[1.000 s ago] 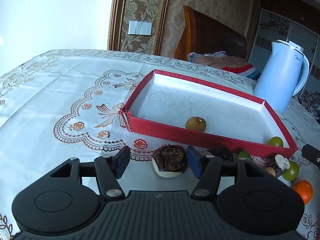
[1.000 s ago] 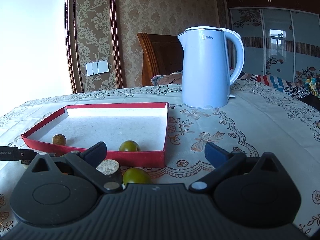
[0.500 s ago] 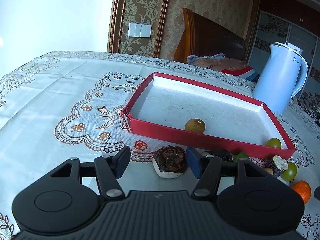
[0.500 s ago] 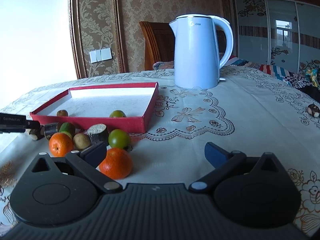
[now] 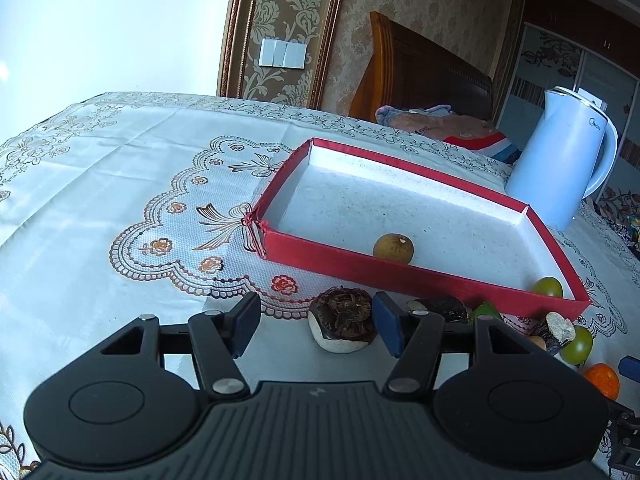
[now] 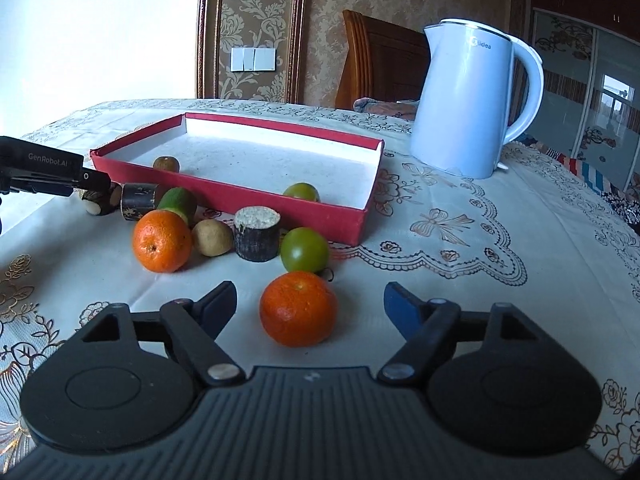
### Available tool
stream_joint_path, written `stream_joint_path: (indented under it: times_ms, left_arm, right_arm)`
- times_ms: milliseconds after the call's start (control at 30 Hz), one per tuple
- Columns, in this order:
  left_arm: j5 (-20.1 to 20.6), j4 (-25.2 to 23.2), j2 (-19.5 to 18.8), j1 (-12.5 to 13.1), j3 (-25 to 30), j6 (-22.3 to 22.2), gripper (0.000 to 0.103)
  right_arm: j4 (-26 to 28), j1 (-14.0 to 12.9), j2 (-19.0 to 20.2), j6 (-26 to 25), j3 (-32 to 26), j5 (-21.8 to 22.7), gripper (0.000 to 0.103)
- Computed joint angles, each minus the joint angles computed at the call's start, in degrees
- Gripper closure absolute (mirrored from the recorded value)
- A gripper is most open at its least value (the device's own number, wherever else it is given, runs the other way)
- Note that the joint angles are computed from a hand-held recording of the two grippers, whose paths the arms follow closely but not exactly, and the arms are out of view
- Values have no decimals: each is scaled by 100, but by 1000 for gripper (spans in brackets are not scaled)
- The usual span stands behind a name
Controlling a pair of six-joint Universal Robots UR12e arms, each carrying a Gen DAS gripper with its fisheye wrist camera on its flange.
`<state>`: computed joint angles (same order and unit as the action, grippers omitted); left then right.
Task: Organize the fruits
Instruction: 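Close the left tool on the dark round fruit while the right tool grasps the tangerine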
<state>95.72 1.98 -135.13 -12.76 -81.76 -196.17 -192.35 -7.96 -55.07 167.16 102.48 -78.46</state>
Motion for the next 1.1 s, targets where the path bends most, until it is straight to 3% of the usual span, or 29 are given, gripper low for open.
stream_joint_path:
  times_ms: [67, 133, 233, 433, 700, 1100]
  left_arm:
    - [9, -8, 0, -2, 2, -1, 42]
    - [4, -14, -1, -2, 2, -3, 42]
    - [14, -21, 3, 0, -5, -14, 41]
    - [-19, -1, 25, 0, -57, 75, 40]
    - [408, 38, -56, -132, 44, 529, 38]
    - [424, 46, -79, -156, 70, 726, 37]
  right_arm:
    - [191, -10, 1, 15, -45, 54, 35]
    - [448, -30, -8, 40, -90, 152, 53]
    - [530, -77, -2, 198, -114, 353, 58]
    - [494, -89, 7, 244, -103, 401, 59]
    - [495, -98, 11, 281, -110, 434, 59]
    - [494, -85, 9, 243, -112, 369, 60]
